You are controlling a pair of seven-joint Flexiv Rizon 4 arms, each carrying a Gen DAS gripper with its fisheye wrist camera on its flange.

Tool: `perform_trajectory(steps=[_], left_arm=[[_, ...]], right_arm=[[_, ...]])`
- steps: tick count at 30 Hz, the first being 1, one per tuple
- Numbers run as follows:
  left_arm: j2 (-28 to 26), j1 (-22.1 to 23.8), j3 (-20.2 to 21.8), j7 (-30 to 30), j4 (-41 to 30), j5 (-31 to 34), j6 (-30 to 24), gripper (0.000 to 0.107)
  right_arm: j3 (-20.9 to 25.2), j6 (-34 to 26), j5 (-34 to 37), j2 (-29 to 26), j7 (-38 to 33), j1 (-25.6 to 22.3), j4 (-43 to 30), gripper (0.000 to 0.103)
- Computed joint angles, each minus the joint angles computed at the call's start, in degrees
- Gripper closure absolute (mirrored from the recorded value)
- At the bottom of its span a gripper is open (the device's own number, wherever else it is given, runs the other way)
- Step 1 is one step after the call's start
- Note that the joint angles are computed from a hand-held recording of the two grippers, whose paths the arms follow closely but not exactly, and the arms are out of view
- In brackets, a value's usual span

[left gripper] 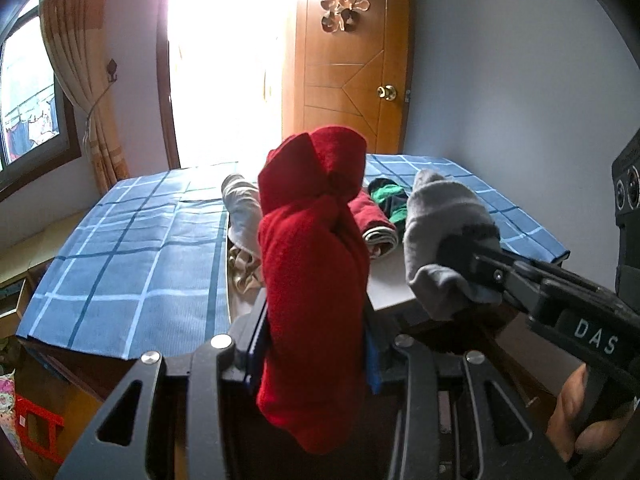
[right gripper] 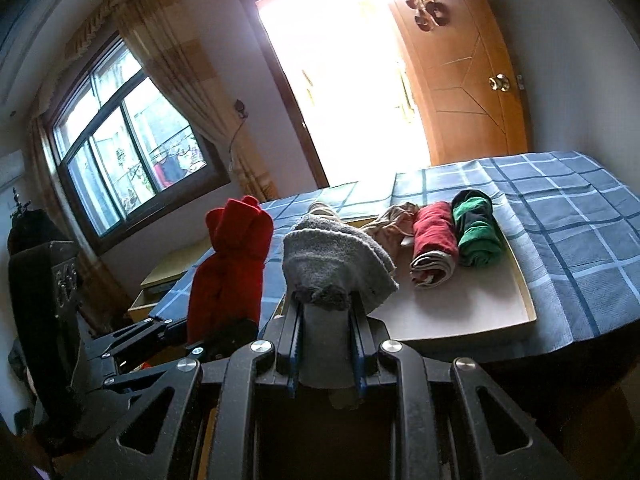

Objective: Take underwear out of drawer
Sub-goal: 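Carry the red cloth and grey sock over the white tray and lower them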

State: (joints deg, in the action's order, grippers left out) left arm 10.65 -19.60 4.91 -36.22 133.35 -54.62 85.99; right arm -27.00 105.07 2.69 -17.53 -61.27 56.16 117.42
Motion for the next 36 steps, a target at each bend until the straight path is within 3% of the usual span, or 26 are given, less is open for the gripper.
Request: perform_trajectory(steps=[9,14,22,36], left_arm=[[-5.37,2.17,-2.11,0.00,-4.07,-0.64,0.74,0.068],[-8.29,4.59,-3.92,-0.75,-6.41,-0.59,-0.02,0.068],[-12.41,8.63,-6.52,-5.49,-9.64,3.96,-0.76,0.068],[-18.08,13.69,-8.48,-16.51,-13.92,16.59,-2.54,0.068]], right_arm=[[4.87,-1.82,-3.00,-3.65,2.68,-6.87,-4.71,0.080],[2.18,-2.68,-4.68,-6.10,4.56,-6.01,-6.67,0.080],[8.62,-5.52,-9.09,-9.83,8.31,-13.95,-11.46,0.080],[13.74,-10.87,-16.44,-15.25,14.45,-21.01,-18.15,0.080]])
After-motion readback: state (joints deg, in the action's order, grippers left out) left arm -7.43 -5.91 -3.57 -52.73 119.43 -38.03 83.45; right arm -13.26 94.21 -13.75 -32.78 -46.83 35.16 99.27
